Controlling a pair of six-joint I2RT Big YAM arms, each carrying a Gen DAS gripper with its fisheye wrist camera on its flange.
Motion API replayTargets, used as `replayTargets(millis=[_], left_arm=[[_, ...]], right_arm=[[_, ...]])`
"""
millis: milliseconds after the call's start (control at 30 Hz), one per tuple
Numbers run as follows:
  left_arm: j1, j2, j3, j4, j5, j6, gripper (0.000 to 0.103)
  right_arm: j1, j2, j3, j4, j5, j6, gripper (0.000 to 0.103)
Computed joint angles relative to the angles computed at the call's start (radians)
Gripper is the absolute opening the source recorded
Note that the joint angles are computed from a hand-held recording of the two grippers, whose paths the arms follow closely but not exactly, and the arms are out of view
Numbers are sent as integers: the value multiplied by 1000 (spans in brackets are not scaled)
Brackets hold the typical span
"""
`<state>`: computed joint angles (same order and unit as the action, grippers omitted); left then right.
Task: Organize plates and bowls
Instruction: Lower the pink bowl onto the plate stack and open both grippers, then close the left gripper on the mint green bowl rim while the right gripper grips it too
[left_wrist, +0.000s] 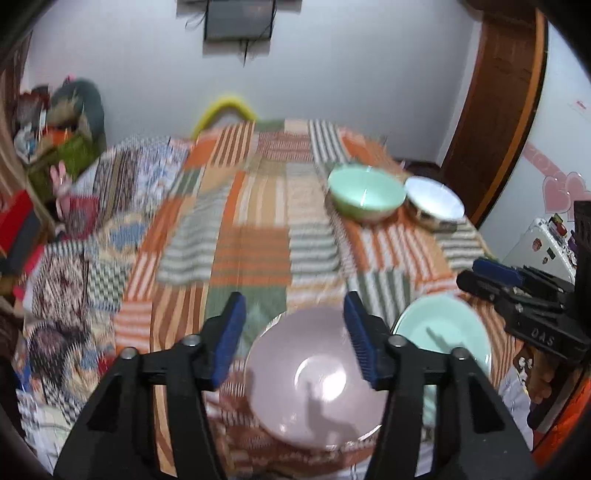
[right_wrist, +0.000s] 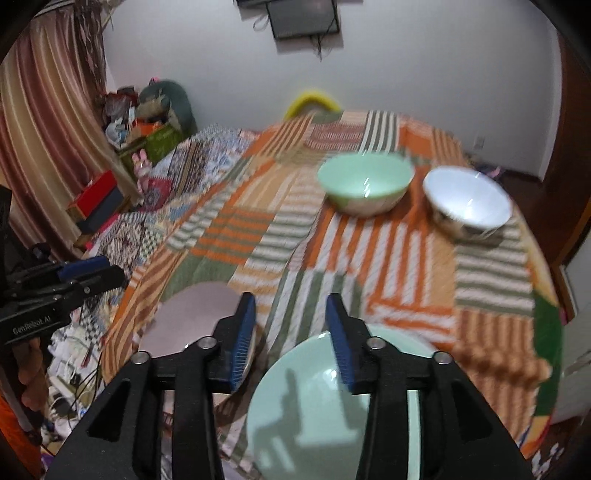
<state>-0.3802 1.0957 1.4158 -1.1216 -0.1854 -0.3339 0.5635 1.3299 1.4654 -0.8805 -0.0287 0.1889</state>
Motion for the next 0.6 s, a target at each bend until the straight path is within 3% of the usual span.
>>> replayTargets(millis=[200,300,600], left_arm=[[0,86,97,55,27,3,80],[0,137,139,72,15,11,80],[64,340,281,78,116,25,80]], right_arm=[[-43,-9,26,43,27,-14,50],[-69,9,47,64,35,-5,58],[-160,167,175,48,-20,63,59]])
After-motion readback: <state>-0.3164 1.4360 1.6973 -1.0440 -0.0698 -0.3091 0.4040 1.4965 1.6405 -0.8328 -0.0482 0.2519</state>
